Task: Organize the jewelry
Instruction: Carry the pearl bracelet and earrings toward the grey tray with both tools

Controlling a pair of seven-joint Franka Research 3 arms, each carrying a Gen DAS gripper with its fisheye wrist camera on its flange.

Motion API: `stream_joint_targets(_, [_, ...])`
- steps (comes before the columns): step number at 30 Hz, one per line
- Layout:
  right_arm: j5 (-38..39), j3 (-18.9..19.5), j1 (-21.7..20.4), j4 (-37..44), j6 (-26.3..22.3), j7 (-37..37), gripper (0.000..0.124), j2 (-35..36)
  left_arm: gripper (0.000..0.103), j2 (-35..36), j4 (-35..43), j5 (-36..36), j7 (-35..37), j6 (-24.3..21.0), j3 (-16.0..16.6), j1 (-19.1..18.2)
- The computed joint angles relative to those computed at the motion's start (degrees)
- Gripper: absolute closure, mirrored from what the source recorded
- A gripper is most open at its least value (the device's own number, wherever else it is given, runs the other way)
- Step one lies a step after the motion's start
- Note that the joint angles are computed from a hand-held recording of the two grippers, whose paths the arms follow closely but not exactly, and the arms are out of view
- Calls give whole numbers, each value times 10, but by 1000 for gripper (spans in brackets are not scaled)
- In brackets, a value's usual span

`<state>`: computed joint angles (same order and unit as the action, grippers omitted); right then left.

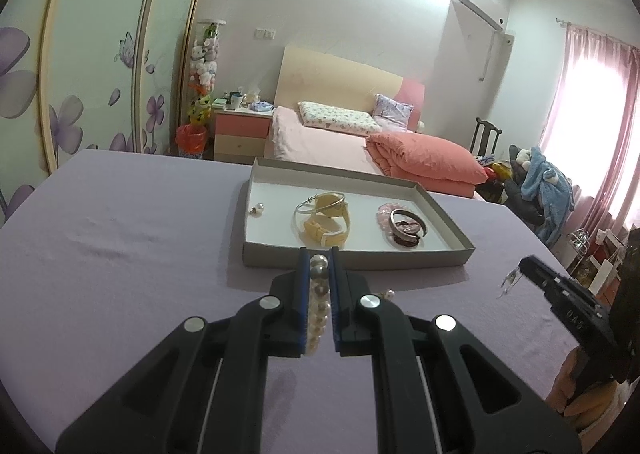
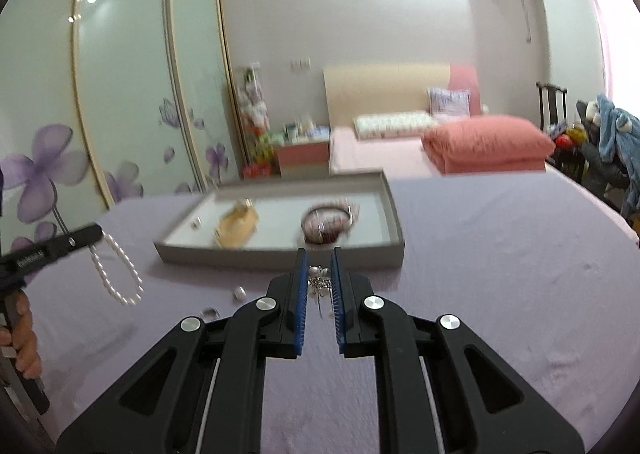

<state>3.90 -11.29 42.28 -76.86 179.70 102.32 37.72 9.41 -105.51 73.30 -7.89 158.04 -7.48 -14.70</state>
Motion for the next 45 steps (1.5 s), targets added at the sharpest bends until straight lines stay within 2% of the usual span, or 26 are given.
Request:
stream_joint_targets(6, [25, -6, 12, -20, 65, -25, 112, -9, 93, -12, -4, 40, -30, -3, -4, -5])
stream_joint_targets(11, [61, -14, 25, -23, 91, -56, 112, -8, 93, -21, -5, 72, -53, -10, -10, -5])
stream_joint_targets(16, [91, 2, 17, -19, 108, -93, 111, -7, 93, -25, -2, 96, -70, -18, -17, -6])
stream_joint_targets(26, [142, 39, 1, -2, 119, -168, 111, -2, 93, -26, 3, 128, -90, -30, -22, -7])
stream_joint_targets(35, [160, 67, -16, 4, 120, -209, 111, -1, 93, -22, 9, 125, -80, -29, -23, -9])
stream_joint_targets(45, [174, 56, -8, 34, 120, -223, 111, 14, 93, -13, 24, 120, -61, -34, -21, -11])
